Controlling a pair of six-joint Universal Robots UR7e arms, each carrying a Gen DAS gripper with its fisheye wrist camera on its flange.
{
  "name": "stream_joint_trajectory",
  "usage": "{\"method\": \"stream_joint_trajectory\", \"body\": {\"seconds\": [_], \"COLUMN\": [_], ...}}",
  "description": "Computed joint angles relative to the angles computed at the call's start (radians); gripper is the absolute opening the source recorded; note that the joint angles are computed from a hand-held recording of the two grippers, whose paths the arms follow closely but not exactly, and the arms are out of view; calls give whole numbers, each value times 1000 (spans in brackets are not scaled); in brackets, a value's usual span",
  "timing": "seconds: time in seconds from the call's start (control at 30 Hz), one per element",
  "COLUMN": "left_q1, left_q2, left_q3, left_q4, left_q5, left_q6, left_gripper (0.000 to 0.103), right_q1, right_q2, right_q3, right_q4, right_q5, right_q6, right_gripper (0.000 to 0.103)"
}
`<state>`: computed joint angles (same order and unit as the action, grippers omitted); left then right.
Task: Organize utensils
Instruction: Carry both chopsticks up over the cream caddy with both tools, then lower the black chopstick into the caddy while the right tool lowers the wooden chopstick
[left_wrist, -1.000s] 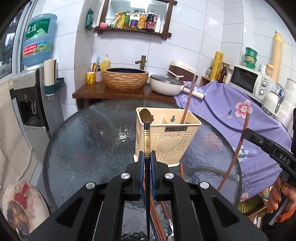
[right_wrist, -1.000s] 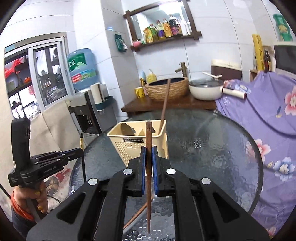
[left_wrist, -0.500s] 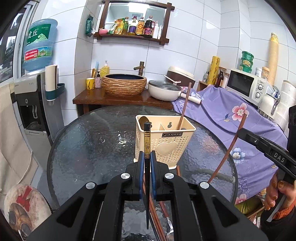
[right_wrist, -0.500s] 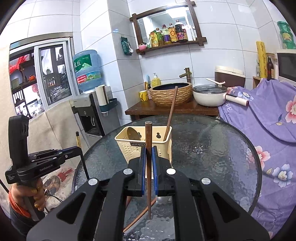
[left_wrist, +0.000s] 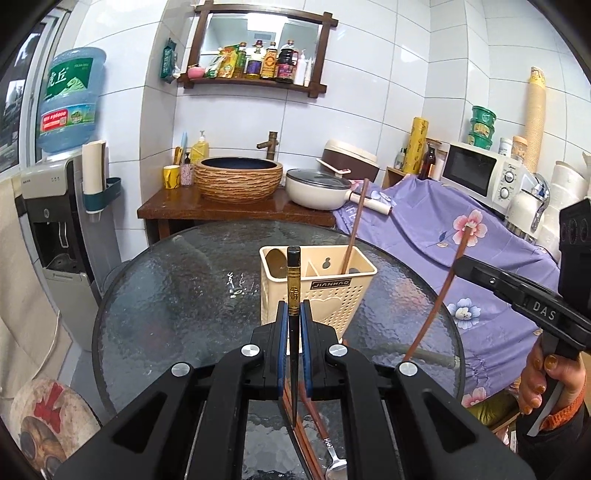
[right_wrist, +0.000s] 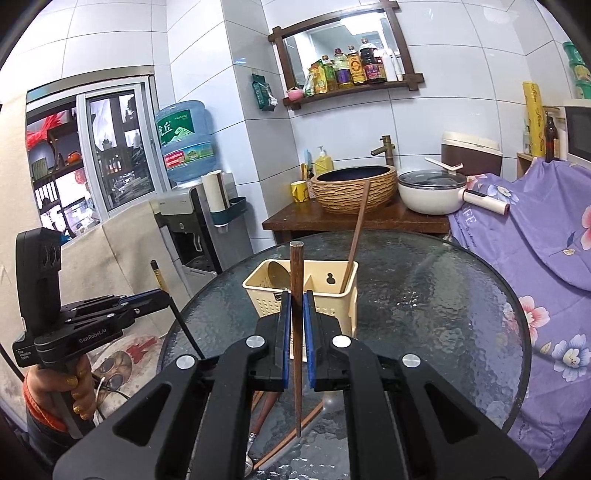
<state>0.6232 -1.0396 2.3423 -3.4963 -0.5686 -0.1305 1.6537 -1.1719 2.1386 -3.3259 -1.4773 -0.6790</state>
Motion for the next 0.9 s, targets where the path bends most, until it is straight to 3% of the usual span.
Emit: {"method": "stream_joint_trajectory", "body": {"seconds": [0.3, 0.47, 0.63, 0.9], "left_q1": [-36, -55, -30, 82], "left_q2": [-23, -17, 33, 102], "left_q3": [-60, -164, -311, -442], "left_q4": [-36, -104, -161, -81], "left_q5": [-11, -4, 19, -29], "left_q6": [124, 262, 371, 294], "left_gripper": [7, 7, 7, 7], "right_q1": [43, 99, 161, 181], "right_q2": [-8, 4, 59, 193], "right_q3": [-77, -163, -285, -404], "right_q4": [84, 104, 79, -23], "right_q5": [23, 23, -10, -96], "right_q6": [5, 20, 41, 25], "right_gripper": [7, 7, 7, 7]}}
